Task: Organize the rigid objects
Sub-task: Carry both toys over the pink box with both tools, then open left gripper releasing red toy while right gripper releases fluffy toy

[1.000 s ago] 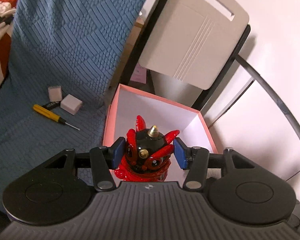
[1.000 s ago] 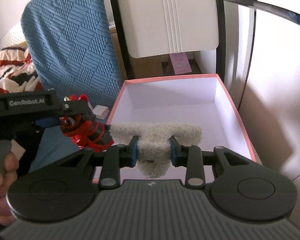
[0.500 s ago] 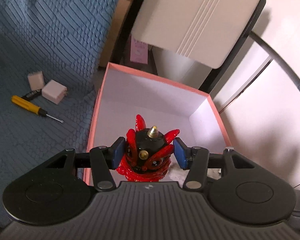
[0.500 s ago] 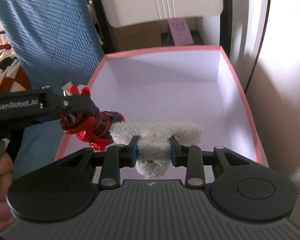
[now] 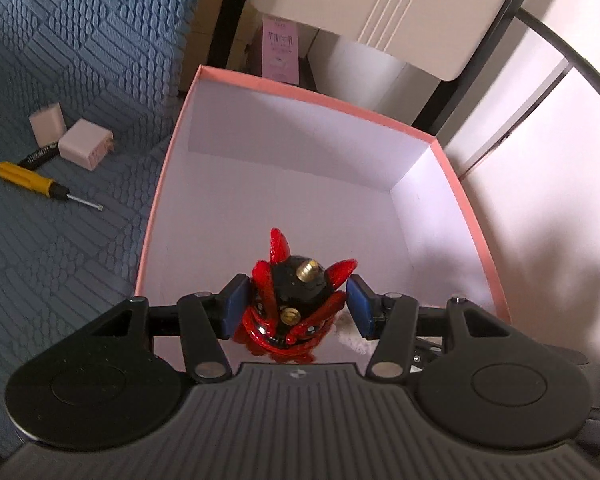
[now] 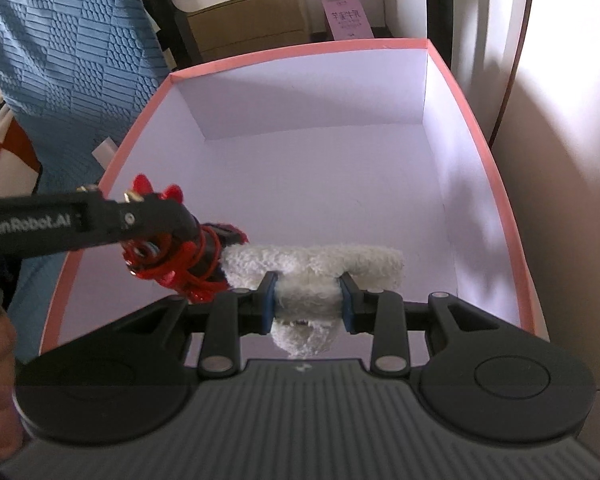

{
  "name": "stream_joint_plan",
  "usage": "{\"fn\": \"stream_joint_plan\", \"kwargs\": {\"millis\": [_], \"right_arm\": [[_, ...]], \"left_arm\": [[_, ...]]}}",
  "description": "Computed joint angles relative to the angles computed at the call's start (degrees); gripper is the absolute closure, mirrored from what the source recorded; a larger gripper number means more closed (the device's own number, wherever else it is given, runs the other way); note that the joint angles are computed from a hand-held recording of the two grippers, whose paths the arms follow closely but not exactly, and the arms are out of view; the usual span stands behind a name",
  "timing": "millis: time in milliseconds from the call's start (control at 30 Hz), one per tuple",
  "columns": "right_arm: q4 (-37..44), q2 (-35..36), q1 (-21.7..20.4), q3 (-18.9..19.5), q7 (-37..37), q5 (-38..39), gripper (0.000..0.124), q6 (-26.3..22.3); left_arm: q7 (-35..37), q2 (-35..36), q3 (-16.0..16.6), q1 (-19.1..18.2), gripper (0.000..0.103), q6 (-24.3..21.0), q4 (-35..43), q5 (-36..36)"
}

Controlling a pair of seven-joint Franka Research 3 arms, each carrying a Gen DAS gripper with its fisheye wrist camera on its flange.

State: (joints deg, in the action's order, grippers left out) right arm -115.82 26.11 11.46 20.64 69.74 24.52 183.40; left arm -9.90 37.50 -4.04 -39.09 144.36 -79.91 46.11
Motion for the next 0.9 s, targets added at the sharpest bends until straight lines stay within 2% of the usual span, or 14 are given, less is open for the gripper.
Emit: {"fn": "stream_joint_plan", "kwargs": {"millis": [33,100,167,200,300,467,633,700,767,833,900], "right_arm": [[0.1,0.2,-0.7,0.6,-0.5,-0.2,0.087,-0.4],[0.4,0.2,0.2,-0.7,0.0,-0.1,0.079,-0.8],[0.6,0.0,2.5,-3.4,1.2,-0.3,0.054,-1.1],[0.5,0.0,2.4,-3.4,1.4,-0.1,0.054,-0.4],[-1.3,-0.6,-1.3,0.8,0.1,-0.2,0.054,2.4],[-3.4,-2.2,-4.7,4.4,0.5,-1.0,0.054,2.7],[-6.5,-4.3,-7.9,8.3,2.0,-2.4,0.053,5.4],[-7.7,-5.1,-10.2,10.9,3.0,-4.1,0.05,6.3],[-8.9,-6.1,-9.9,11.0,4.2,-5.4,0.041,8.0],[-10.6,-7.4,-8.3,9.8,5.2,-6.5,0.021,10.7],[-12.2,-8.3,-9.0,10.9,7.6,-7.9,0.021,13.0]], "left_arm": [[-0.3,0.0,0.3,-0.1,0.038,0.5,-0.1,0.5],[0.8,0.4,-0.1,0.1,0.034,-0.2,0.6,-0.1],[1.0,0.5,-0.5,0.3,0.033,-0.5,0.7,-1.1],[0.5,0.2,-0.4,0.2,0.033,-0.2,0.3,-1.3],[-0.1,-0.5,-0.1,-0.4,0.033,-0.8,-0.2,-0.8],[-1.8,-2.6,0.2,-1.7,0.033,-2.2,-1.4,2.0],[-4.7,-6.0,-0.2,-2.3,0.029,-4.2,-4.7,5.7],[-6.2,-7.8,-0.7,-2.3,0.028,-5.0,-6.6,7.3],[-7.7,-9.7,-1.3,-2.3,0.027,-5.5,-8.6,9.5],[-9.2,-11.5,-2.2,-2.1,0.025,-6.6,-10.4,10.9],[-12.4,-13.8,-2.9,-2.0,0.025,-7.0,-13.0,13.0]]}}
